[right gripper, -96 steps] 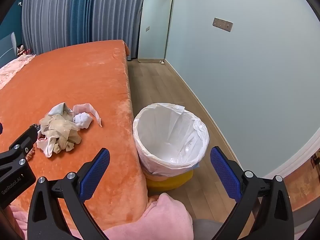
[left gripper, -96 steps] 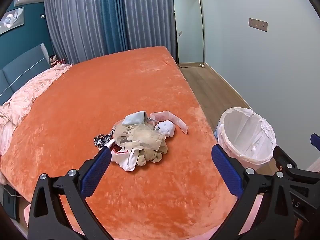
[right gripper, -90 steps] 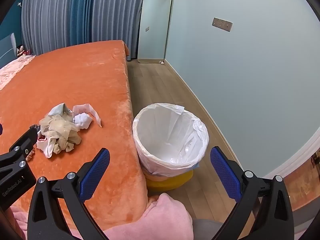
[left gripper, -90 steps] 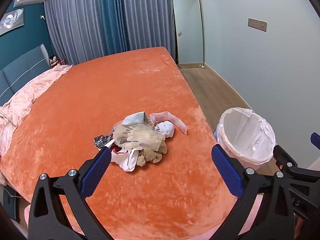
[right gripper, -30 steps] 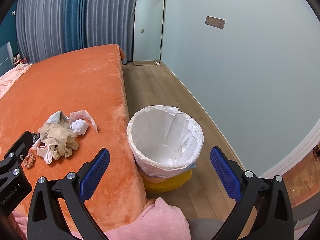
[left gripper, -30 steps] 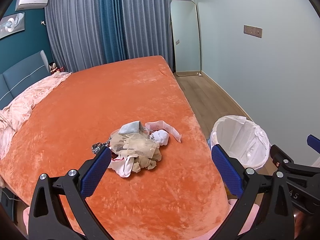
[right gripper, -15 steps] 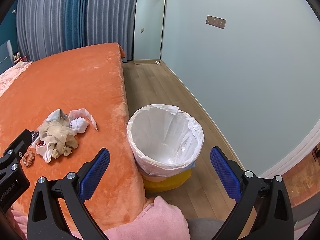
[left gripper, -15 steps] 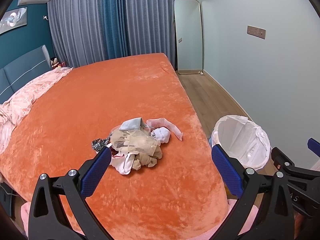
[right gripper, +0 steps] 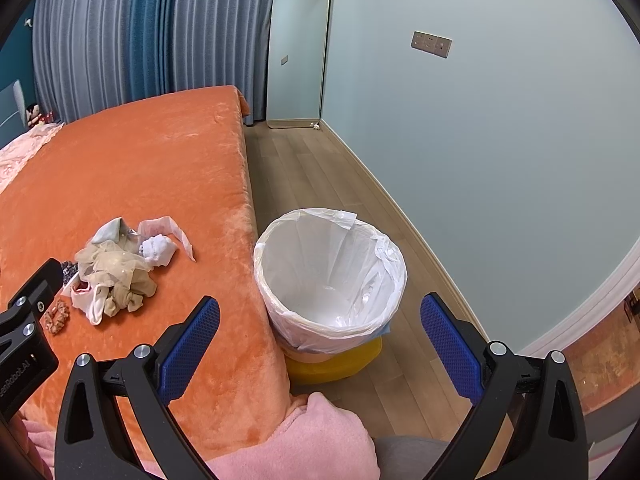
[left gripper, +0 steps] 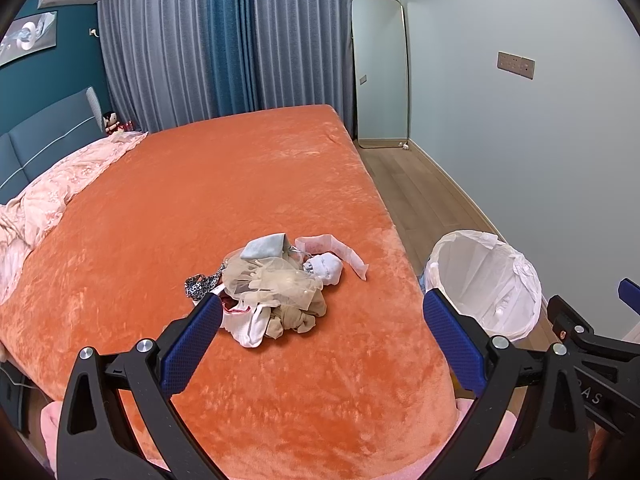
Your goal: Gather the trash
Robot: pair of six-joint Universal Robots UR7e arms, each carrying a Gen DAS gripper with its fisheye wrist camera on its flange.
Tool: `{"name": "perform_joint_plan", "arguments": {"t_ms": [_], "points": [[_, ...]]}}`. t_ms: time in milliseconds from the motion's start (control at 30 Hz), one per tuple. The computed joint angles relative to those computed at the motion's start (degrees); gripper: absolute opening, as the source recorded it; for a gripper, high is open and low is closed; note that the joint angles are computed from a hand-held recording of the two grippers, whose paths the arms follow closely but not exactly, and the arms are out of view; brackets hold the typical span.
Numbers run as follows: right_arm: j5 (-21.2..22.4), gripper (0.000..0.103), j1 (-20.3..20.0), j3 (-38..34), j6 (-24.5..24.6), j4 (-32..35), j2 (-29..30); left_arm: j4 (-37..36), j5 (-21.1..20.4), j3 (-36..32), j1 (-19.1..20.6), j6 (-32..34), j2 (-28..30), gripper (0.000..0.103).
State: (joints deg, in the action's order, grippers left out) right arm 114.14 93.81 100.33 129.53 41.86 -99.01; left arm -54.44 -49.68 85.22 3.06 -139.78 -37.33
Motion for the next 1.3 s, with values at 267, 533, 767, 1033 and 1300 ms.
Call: {"name": "perform_joint_plan", "arguments": {"t_ms": [267,533,767,1033,1300], "points": [[0.1,0.096,0.1,0.0,0.2,0.1,0.1,-0.1,0.0,0.0,0.0,0.1,0.0,0.096],[-0.2,0.096,-0.3,-0.4,0.2,0.3,0.1,-1.0,0.6,0.6,0.1,0.8,-0.5,0.096],[0.1,0.096,0.1,-0.6,0.5,-0.4,0.1,-2.6,1.4,2.0,-0.1,1.7,-1.7,0.096],[-0.6,0.096,1.1,0.7,3.2,-2.0,-0.6,-7.6,1.6,7.7,-0.7,3.1,-5.6,0.096],[0.7,0.096,4.4,4.4,5.1,-4.2,0.9,-12.2,-2.8,17.8,-1.9,-0.2,-12.6,0.096]]}}
